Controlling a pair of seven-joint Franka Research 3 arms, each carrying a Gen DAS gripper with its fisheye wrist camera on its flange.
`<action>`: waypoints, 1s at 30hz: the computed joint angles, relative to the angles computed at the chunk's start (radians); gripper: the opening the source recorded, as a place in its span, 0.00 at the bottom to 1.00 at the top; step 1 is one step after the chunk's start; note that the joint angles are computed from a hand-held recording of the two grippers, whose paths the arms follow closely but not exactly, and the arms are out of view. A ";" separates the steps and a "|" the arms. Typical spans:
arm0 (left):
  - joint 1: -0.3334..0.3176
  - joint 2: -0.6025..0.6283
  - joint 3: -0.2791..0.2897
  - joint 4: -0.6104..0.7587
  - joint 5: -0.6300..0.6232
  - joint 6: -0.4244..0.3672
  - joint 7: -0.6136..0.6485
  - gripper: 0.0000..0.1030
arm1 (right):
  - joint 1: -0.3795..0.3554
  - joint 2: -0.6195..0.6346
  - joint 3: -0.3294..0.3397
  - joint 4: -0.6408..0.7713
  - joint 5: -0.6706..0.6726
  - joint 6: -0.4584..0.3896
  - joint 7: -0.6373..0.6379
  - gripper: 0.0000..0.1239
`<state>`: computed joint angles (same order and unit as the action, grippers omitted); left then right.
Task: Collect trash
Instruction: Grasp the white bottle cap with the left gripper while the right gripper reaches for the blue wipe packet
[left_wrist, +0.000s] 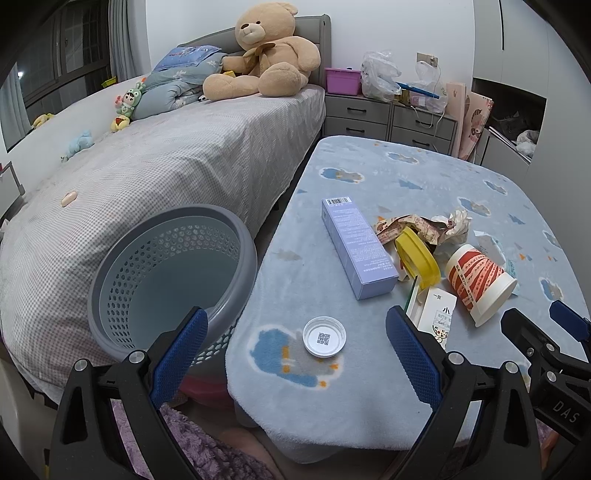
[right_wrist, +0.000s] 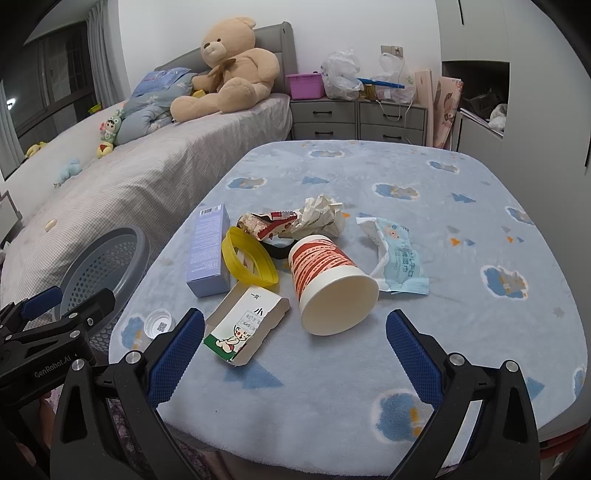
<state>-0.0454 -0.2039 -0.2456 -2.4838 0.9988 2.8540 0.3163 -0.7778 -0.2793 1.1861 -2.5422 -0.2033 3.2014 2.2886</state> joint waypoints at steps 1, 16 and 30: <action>0.000 -0.001 0.000 0.000 -0.001 -0.001 -0.001 0.90 | 0.014 0.006 -0.014 -0.001 0.001 -0.002 -0.005 0.78; 0.005 0.072 0.053 -0.052 -0.164 0.086 0.184 0.90 | 0.123 0.102 -0.111 -0.062 0.097 0.065 -0.116 0.78; -0.055 0.258 0.096 0.100 0.089 0.017 0.008 0.89 | 0.109 0.121 -0.092 -0.092 0.266 0.102 -0.247 0.78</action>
